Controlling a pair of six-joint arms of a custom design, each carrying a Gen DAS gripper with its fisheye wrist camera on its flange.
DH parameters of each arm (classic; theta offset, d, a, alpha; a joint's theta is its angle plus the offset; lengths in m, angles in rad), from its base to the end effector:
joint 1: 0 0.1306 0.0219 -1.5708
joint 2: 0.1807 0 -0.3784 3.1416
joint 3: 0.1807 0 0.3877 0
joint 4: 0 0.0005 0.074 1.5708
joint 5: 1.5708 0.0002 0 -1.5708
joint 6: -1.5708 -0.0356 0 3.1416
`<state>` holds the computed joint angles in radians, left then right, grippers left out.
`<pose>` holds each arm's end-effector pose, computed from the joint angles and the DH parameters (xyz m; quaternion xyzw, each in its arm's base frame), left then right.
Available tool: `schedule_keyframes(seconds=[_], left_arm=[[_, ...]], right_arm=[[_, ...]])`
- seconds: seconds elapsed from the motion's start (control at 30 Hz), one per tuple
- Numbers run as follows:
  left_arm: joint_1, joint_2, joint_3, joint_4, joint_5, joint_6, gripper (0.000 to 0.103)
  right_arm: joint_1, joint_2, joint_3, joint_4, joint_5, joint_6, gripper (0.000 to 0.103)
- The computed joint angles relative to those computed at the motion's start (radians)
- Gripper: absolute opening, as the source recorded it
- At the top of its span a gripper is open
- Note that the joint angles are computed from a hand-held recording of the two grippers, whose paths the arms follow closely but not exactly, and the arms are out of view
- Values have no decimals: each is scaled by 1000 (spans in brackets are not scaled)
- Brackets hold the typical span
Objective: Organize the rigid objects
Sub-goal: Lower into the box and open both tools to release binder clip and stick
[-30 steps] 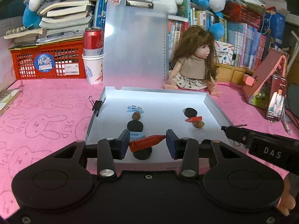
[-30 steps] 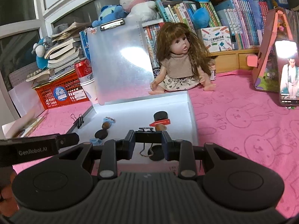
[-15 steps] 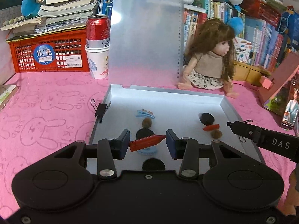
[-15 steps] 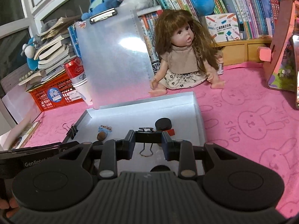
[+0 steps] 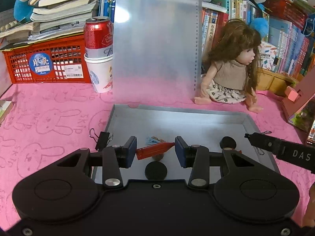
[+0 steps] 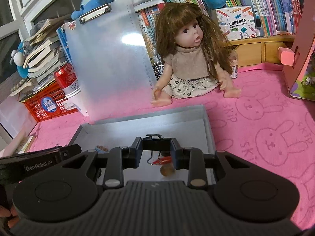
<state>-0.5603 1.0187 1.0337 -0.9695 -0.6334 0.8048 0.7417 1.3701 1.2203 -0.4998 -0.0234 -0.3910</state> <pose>0.2917 -0.1587 0.4051 -0.2042 0.8872 0.0485 0.4108 0.3573 0.3278 0.3846 -0.1614 0.8811 0.2473 0.3694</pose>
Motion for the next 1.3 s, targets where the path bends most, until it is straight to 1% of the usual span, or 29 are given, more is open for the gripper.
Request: schedule_keyframes(seconds=[0.27, 0.33, 0.5, 0.6, 0.8, 0.97, 1.1, 1.3], left_arm=[[41, 28, 15, 19, 46, -26, 41], [58, 38, 25, 21, 66, -46, 41], [83, 67, 55, 17, 72, -85, 41], [101, 82, 65, 35, 88, -112, 41], [142, 116, 85, 47, 146, -142, 41], [162, 144, 95, 51, 158, -166, 41], [174, 162, 99, 58, 168, -182, 41], [181, 197, 104, 69, 166, -206, 41]], right_arm=[[-14, 29, 37, -25, -10, 6, 35], [-17, 40, 54, -38, -17, 12, 36], [-20, 70, 95, -70, -16, 23, 36], [-21, 89, 118, -82, -17, 25, 36], [-18, 140, 178, -128, -21, 52, 36], [-13, 185, 224, -164, -16, 67, 36], [-10, 211, 246, -174, -1, 84, 36], [-15, 251, 274, -191, 10, 78, 36]])
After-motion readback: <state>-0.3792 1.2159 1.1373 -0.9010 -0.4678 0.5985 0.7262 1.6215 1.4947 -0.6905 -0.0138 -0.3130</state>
